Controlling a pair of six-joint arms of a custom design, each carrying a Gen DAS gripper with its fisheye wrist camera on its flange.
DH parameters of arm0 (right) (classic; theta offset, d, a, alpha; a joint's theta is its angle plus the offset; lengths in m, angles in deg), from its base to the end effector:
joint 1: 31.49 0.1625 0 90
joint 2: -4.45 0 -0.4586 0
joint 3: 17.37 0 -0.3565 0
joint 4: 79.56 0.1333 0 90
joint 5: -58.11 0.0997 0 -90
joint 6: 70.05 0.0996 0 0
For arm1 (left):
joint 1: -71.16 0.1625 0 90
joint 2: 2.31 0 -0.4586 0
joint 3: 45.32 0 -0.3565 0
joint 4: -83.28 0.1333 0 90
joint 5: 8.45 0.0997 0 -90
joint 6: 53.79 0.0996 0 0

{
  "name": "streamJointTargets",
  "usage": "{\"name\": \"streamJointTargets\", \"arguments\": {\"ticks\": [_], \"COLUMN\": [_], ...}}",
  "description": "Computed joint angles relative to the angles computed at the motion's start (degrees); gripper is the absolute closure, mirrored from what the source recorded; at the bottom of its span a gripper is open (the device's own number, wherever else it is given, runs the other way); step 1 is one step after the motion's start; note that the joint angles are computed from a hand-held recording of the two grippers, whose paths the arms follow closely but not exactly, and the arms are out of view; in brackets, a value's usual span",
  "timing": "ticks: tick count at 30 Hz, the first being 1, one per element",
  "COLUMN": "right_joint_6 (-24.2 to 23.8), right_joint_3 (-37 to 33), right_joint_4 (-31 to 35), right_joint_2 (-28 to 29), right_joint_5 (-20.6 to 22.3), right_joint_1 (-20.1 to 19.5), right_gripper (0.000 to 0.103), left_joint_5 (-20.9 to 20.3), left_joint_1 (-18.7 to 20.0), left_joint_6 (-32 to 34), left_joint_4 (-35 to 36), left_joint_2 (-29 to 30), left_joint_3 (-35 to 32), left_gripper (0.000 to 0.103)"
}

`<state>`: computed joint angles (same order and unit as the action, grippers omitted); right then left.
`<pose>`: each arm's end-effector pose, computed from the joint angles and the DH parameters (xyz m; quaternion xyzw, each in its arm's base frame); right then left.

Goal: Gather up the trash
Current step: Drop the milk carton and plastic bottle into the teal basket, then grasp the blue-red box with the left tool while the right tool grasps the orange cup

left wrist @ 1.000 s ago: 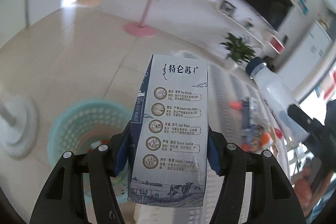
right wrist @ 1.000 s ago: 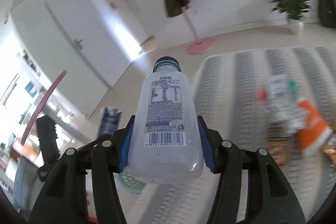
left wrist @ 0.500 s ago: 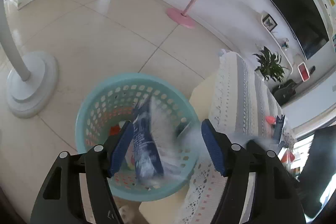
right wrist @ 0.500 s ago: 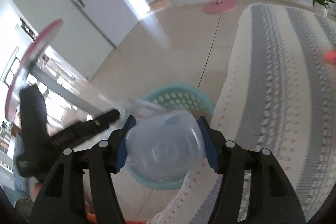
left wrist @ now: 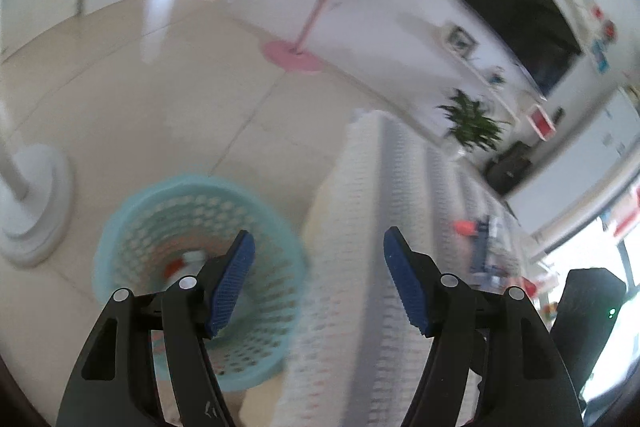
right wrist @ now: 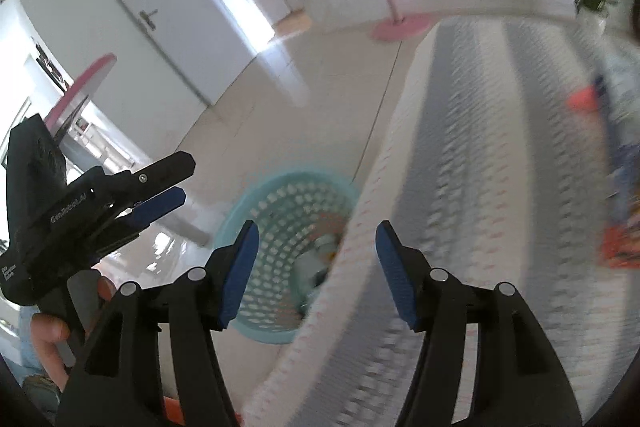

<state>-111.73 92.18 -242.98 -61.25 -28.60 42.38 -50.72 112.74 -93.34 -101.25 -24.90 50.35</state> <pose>-0.0280 -0.5973 0.2962 0.2209 -0.9409 0.2367 0.0990 -0.3447 -0.5826 -0.0283 -0.0056 0.9017 -0.3985 0.1678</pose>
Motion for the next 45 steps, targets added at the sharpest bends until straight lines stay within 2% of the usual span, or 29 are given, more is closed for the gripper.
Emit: {"name": "streamJointTargets", "arguments": {"ticks": [5, 10, 13, 20, 25, 27, 31, 35, 37, 39, 42, 43, 45], "right_joint_6": [-3.6, -4.2, -4.3, -5.1, -4.0, -3.7, -2.7, -2.7, -2.2, -1.6, -1.0, -0.8, -0.8], "right_joint_3": [0.3, -2.6, -5.2, -14.8, -22.3, -25.2, -28.2, -29.3, -30.2, -31.5, -33.1, -33.3, -34.0], "right_joint_4": [-4.3, -5.4, -4.8, -2.6, 0.9, 3.3, 6.2, 7.1, 6.7, 7.5, 9.6, 10.0, 12.3], "right_joint_2": [-5.2, -8.9, -9.9, -7.8, -3.2, -1.3, 1.0, 2.4, 3.4, 4.3, 5.2, 5.2, 5.4], "right_joint_5": [2.2, 4.3, 5.1, 3.3, 0.5, -0.3, -0.4, -0.3, -1.3, -1.8, -1.2, -1.0, 0.0], "right_joint_1": [-2.6, -6.7, -9.2, -13.6, -15.6, -16.1, -16.3, -16.7, -16.9, -17.2, -17.7, -17.8, -18.2], "right_gripper": [0.046, 0.046, 0.046, 0.046, 0.046, 0.046, 0.046, 0.045, 0.038, 0.038, 0.026, 0.025, 0.023], "left_joint_5": [-2.9, -6.8, -9.0, -13.1, -14.7, -14.7, -15.7, -17.6, -20.4, -22.2, -24.0, -24.6, -24.1], "left_joint_1": [-2.2, -3.7, -4.4, -3.9, -2.8, -2.3, -0.6, 0.7, 1.6, 2.2, 2.4, 2.4, 2.0], "left_joint_6": [8.6, 15.0, 18.4, 18.6, 17.8, 17.2, 15.4, 15.4, 15.1, 14.7, 15.4, 15.9, 16.6], "left_joint_4": [-0.8, 4.2, 8.6, 24.0, 36.7, 39.7, 42.1, 40.3, 37.7, 36.1, 36.3, 36.7, 37.6], "left_joint_2": [6.1, 13.7, 18.3, 27.8, 35.6, 37.3, 39.6, 39.8, 39.7, 39.8, 40.9, 41.1, 41.5], "left_joint_3": [-9.1, -21.8, -29.2, -45.7, -61.2, -64.9, -69.3, -68.5, -67.5, -67.2, -69.4, -70.1, -70.9], "left_gripper": [0.038, 0.034, 0.036, 0.036, 0.036, 0.036, 0.036, 0.036, 0.035, 0.035, 0.043, 0.048, 0.051]}}
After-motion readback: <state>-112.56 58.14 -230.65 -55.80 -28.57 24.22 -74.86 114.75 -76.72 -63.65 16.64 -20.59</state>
